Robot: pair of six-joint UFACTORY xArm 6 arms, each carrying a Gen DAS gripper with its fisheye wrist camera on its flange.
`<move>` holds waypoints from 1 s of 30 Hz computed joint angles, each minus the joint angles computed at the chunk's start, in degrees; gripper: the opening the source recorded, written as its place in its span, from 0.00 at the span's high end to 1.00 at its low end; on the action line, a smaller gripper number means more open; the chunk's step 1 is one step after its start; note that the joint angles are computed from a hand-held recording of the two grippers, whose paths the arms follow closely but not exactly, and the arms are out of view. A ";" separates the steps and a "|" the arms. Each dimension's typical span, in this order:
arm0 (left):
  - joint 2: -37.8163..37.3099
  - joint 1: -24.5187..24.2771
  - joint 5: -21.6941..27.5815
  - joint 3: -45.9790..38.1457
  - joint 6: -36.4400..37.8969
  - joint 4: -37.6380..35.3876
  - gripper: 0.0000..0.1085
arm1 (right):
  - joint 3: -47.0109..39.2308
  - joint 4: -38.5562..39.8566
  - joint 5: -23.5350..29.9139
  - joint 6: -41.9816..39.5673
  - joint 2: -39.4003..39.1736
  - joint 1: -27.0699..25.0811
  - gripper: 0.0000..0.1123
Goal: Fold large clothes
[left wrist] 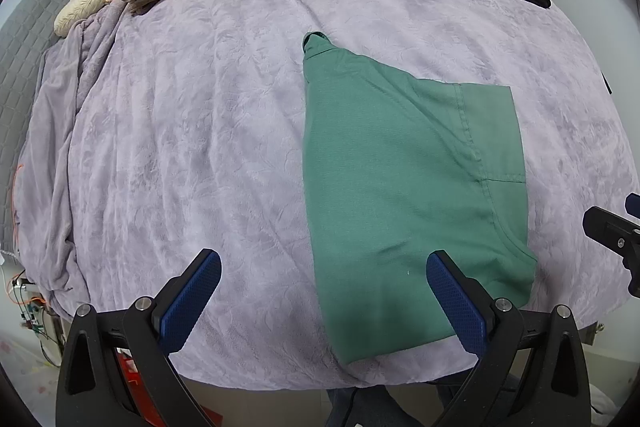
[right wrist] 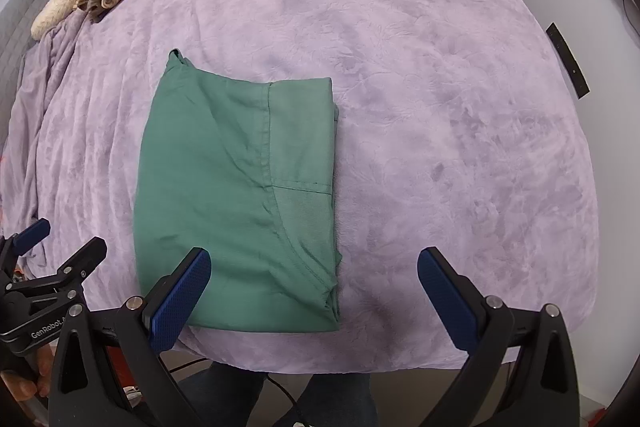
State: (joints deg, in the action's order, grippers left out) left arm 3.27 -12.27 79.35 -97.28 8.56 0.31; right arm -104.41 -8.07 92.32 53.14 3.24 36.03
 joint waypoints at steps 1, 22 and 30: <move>0.03 -0.02 0.03 -0.05 -0.06 0.01 0.05 | -0.05 -0.04 0.12 -0.09 0.01 -0.02 0.09; 1.10 -0.14 0.72 -1.36 -0.19 -0.10 0.05 | -0.54 -0.33 0.71 -1.00 0.25 -0.09 0.09; 0.91 -0.16 0.56 -1.03 -0.31 -0.07 0.05 | -0.75 -0.30 0.82 -1.34 0.46 -0.07 0.09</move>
